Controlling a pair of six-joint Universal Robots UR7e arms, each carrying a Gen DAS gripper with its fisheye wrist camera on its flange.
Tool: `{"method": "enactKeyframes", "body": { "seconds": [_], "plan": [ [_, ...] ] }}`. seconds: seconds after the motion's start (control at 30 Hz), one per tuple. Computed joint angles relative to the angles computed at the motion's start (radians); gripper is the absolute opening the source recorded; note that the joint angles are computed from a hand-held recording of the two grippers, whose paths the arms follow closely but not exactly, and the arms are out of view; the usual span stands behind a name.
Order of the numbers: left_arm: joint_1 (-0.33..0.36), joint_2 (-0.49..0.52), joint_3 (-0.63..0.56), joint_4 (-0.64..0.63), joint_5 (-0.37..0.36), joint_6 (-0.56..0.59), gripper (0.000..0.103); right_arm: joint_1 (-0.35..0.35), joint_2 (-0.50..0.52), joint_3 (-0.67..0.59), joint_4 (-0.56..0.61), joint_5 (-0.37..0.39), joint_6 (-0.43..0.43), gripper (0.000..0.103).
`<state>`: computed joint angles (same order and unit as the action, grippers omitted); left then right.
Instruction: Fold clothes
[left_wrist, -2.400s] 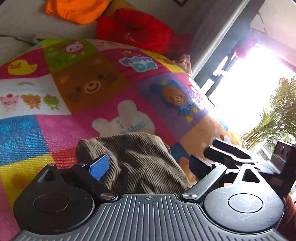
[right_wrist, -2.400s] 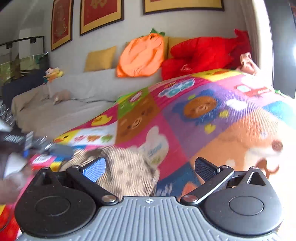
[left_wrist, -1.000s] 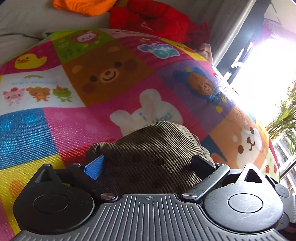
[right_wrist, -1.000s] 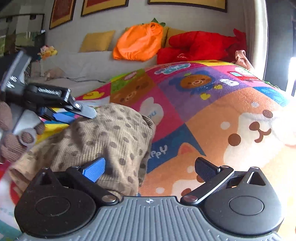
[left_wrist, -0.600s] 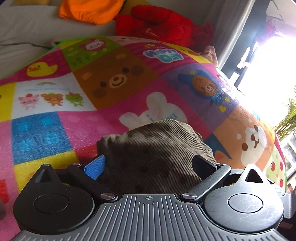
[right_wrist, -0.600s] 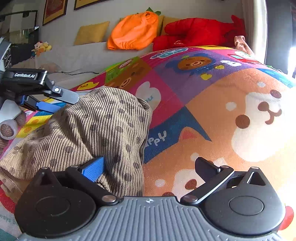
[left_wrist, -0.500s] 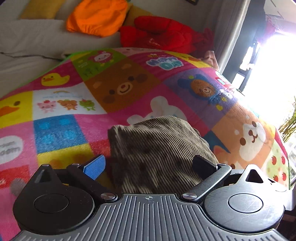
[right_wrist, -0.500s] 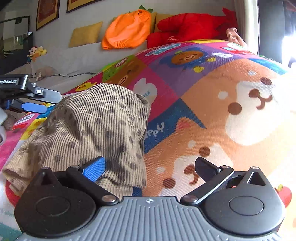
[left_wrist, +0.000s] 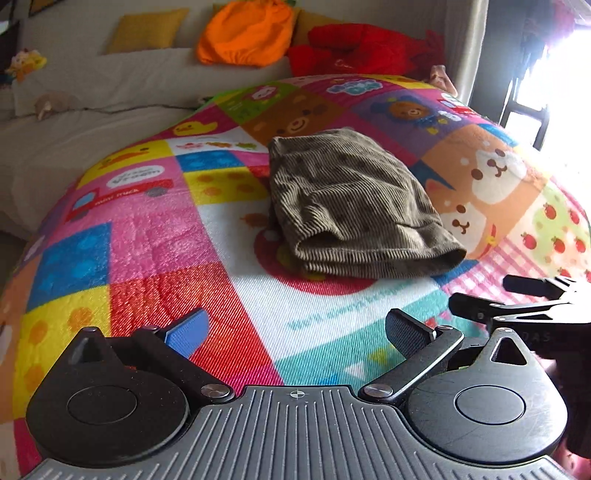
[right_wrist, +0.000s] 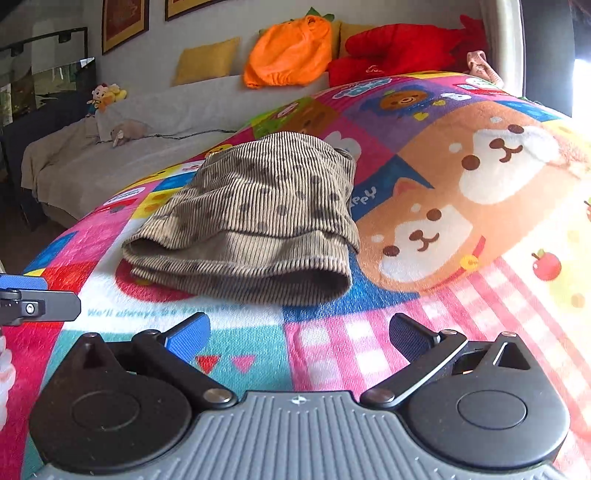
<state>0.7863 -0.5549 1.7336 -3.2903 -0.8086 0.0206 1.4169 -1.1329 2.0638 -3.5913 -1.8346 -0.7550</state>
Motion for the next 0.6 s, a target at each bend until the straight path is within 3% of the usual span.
{"method": "enactKeyframes", "body": {
  "seconds": [0.07, 0.17, 0.33, 0.5, 0.6],
  "plan": [
    [-0.014, 0.031, -0.012, -0.017, 0.060, 0.006, 0.103, -0.001, -0.018, 0.036, -0.027, -0.014, 0.004, 0.103],
    [-0.008, 0.055, -0.046, 0.023, 0.067, -0.041, 0.103, 0.001, -0.022, 0.044, -0.043, -0.065, 0.031, 0.103],
    [-0.002, 0.086, -0.109, 0.101, 0.079, -0.086, 0.103, -0.015, -0.039, 0.004, 0.070, -0.090, 0.125, 0.103],
    [-0.014, 0.125, -0.163, 0.175, 0.145, -0.074, 0.103, -0.023, -0.019, -0.042, 0.085, -0.118, 0.100, 0.103],
    [-0.014, 0.120, -0.152, 0.165, 0.142, -0.066, 0.103, -0.023, -0.015, -0.037, 0.075, -0.123, 0.083, 0.103]
  ]
}}
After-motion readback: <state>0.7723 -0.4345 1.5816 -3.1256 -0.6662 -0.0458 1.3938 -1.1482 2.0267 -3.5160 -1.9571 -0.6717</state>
